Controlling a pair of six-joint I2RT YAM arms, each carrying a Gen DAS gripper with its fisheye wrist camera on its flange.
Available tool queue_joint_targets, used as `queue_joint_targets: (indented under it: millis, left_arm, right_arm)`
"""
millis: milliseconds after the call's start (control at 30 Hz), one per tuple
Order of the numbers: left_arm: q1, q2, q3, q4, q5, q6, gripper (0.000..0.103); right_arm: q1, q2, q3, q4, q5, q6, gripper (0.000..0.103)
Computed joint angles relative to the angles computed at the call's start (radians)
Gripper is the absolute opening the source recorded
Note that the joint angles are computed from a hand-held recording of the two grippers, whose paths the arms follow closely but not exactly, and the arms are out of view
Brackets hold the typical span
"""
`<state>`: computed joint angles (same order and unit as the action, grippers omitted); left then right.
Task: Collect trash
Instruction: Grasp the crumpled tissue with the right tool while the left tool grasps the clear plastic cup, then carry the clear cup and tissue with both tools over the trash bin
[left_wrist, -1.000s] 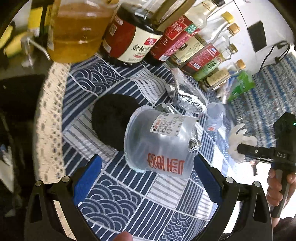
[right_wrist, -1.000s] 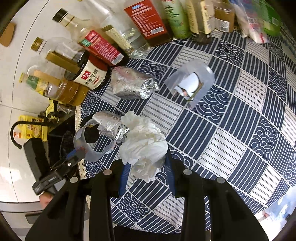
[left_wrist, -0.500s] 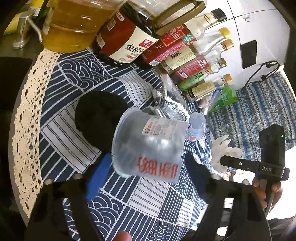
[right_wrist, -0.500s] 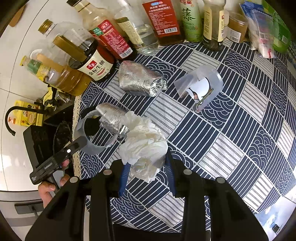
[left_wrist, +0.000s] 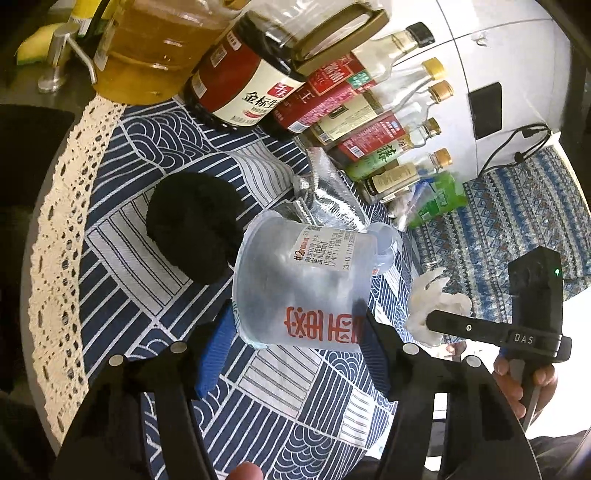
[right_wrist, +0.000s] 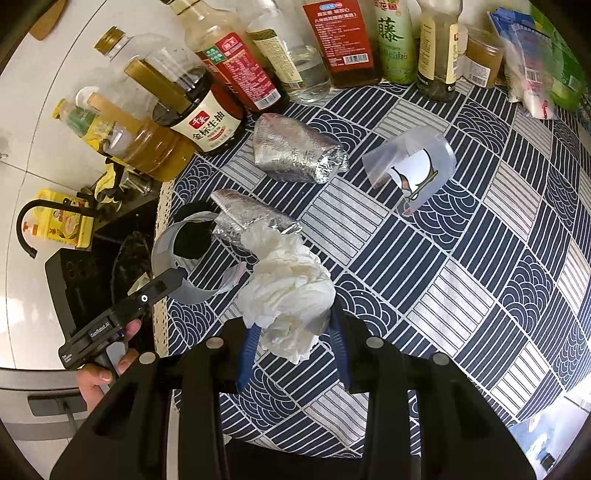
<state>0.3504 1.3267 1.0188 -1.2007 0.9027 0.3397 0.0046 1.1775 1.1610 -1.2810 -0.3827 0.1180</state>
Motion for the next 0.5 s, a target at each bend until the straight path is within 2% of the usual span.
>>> queue_joint_targets:
  millis: [167,500]
  left_arm:
    - [0.051,-0.025,0.048,-0.087,-0.01,0.046,0.061]
    - [0.267,-0.002,0.216,-0.361,-0.02,0.292,0.061]
  right_arm:
    - [0.041,-0.002,0.006,0.012,-0.012,0.02,0.036]
    - [0.251,0.026,0.044,0.073,0.0,0.158,0.037]
